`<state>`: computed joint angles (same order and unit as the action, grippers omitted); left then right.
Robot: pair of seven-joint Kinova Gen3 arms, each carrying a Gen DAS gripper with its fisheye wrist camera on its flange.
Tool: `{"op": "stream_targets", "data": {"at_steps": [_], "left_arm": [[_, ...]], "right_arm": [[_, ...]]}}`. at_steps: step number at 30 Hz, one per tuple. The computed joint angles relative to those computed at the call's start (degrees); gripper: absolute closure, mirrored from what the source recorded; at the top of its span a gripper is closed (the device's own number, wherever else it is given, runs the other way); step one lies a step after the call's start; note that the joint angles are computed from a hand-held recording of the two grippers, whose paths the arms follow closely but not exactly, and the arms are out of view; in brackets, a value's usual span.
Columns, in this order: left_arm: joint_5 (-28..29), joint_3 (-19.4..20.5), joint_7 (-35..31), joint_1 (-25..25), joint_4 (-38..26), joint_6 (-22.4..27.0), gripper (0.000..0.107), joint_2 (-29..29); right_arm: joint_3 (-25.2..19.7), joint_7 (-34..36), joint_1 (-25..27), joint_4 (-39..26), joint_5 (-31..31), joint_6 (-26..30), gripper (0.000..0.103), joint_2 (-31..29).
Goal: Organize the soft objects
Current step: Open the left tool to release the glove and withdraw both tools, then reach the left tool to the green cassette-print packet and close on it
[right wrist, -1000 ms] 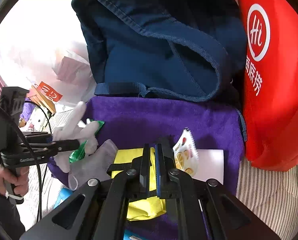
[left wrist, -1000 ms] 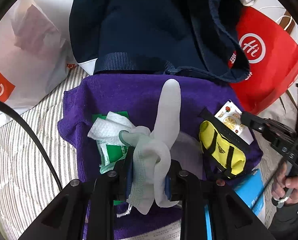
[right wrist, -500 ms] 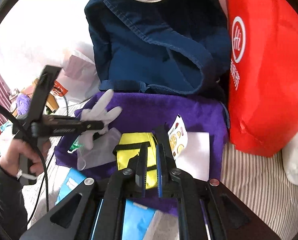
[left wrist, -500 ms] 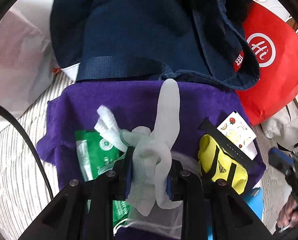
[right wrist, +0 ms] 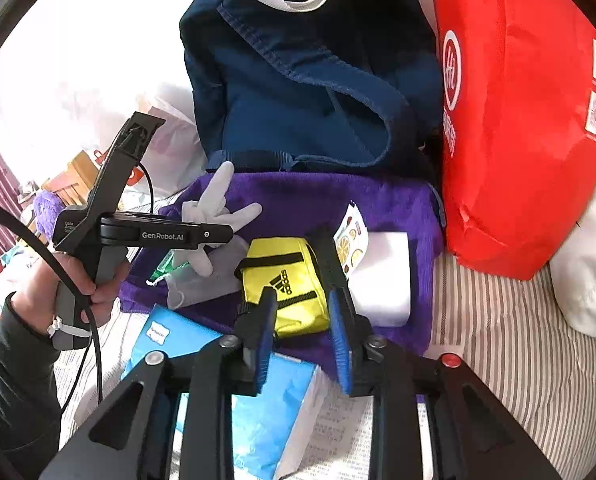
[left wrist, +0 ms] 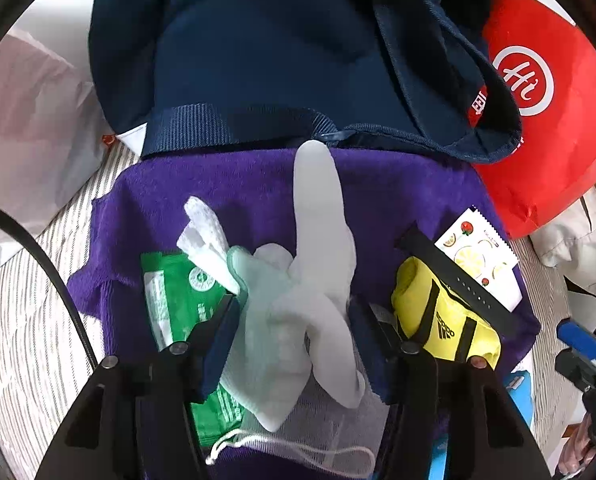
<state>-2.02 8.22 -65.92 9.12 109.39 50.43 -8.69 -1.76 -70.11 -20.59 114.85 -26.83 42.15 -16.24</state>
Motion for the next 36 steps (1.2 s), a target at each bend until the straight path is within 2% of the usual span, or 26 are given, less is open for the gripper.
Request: {"op": "stream_targets", "data": {"at_steps": [4, 5, 10, 14, 17, 21, 25, 31, 33, 36], "left_arm": [[-1.7, 1.3, 3.0, 0.2, 0.1, 1.5, 0.039, -1.7], [-2.7, 2.1, 4.3, 0.2, -0.3, 2.6, 0.035, -2.2], [-3.6, 3.1, 6.1, 0.6, -0.6, 5.4, 0.031, -6.6], [-4.3, 5.3, 8.3, 0.3, -0.7, 7.9, 0.030, -10.2], [-3.5, 4.6, 7.4, 0.0, 0.3, 9.5, 0.030, -13.5], [-1.9, 5.2, 6.8, -0.7, 2.4, 11.5, 0.030, -18.5], [0.0, 6.6, 7.3, -1.7, 5.2, 12.5, 0.030, -22.7], [2.6, 7.4, 7.3, -2.7, 9.0, 14.4, 0.030, -28.2], [3.7, 7.3, 7.5, -3.1, 10.4, 14.7, 0.030, -30.0], [5.1, 7.4, 8.0, -3.9, 11.4, 16.0, 0.030, -32.1]], "right_arm": [[-0.6, -1.3, 0.4, 0.4, 0.9, 1.0, 0.073, -1.1], [-0.8, -1.7, 0.5, 0.3, 1.3, 1.4, 0.069, -1.3], [-1.8, -4.5, 0.8, 0.8, 3.7, 3.3, 0.055, -5.2], [-2.4, -6.8, 0.9, 1.9, 5.7, 5.7, 0.041, -9.1], [-3.2, -8.4, 0.7, 3.8, 6.9, 7.1, 0.038, -12.1], [-4.2, -10.1, -0.1, 7.5, 7.5, 8.3, 0.038, -15.4], [-5.7, -10.5, -1.4, 12.3, 7.8, 5.2, 0.039, -17.0], [-4.9, -11.1, -3.0, 16.1, 7.0, 1.1, 0.051, -15.0], [-4.3, -10.8, -3.8, 16.7, 6.6, 0.1, 0.060, -14.3], [-5.1, -11.4, -3.9, 17.5, 6.6, -1.4, 0.060, -13.3]]}}
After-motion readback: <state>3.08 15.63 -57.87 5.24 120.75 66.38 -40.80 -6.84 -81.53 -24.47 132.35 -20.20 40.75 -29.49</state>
